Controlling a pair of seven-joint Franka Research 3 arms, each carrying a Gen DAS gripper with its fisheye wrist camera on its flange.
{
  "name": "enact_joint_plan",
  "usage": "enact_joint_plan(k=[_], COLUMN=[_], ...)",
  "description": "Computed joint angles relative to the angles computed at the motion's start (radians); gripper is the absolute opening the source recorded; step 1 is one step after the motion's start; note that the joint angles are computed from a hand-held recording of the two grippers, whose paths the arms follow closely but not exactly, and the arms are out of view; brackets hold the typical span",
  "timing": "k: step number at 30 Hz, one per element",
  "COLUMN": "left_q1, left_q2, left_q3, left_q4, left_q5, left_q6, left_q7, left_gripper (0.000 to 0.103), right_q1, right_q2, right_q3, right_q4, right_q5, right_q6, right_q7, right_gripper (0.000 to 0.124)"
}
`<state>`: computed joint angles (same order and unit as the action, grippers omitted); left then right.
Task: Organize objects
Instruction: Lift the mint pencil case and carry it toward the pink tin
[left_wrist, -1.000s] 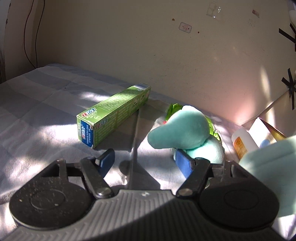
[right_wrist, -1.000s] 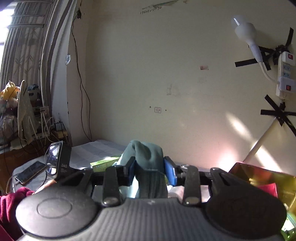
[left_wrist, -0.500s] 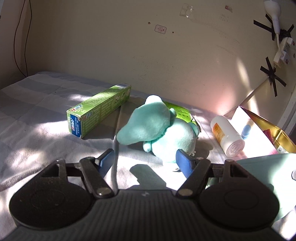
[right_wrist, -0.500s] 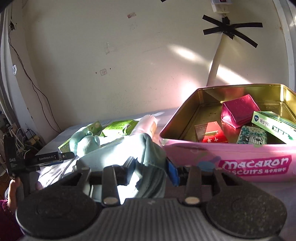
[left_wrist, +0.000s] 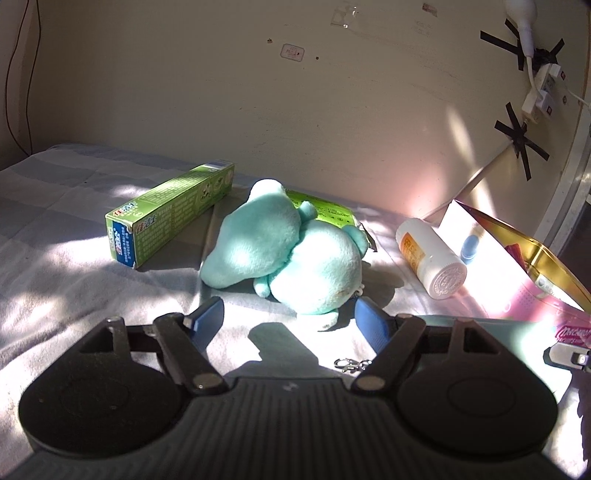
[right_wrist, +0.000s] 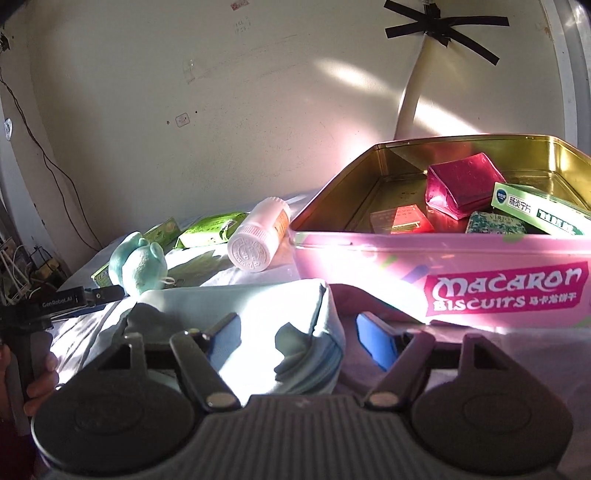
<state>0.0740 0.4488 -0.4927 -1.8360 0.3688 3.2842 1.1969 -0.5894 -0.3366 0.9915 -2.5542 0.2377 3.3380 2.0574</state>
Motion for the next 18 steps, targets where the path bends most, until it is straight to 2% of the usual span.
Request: enact_joint_plan(k=[4, 7, 9, 12, 15, 18], left_q1=[0.048, 0.171, 0.250, 0.297, 0.336, 0.347], left_q2=[0.013, 0.045, 0.065, 0.066, 0.070, 0.067], left_q3=[-0.058, -0.209, -0.307, -0.363, -0.415, -0.441], left_q4=[0.004, 0.004, -0.008, -0.022, -0.034, -0.043], left_q5=[0.013, 0.013, 0.005, 0.000, -0.013, -0.041], left_q6=[-0.011, -0.042, -0.042, -0.042, -0.071, -0.107], left_q7=[0.018, 0.066, 0.102, 0.120, 0.138, 0.173], left_gripper=[0.080, 0.079, 0.079, 0.079, 0.079, 0.080], right_q1=[-0.015, 0.033, 0.037, 0.013, 0.018, 0.021], right_q2=[-0.050, -0.059, -0.078, -0.094, -0.060, -0.032], right_q3=[0.013, -0.029, -0.028, -0.001, -0.006, -0.004], right_q4=[-0.021, -0.043, -0.056, -0.060, -0.054, -0.048], right_q5=[0.008, 0.009, 0.015, 0.018, 0.020, 0.039], right_q6=[0.004, 0.015, 0.018, 0.023, 0.038, 0.044], right_q7=[0.014, 0.010, 0.000, -0.009, -0.024, -0.052], right_gripper=[0.076, 0.076, 0.076, 0.077, 0.077, 0.077])
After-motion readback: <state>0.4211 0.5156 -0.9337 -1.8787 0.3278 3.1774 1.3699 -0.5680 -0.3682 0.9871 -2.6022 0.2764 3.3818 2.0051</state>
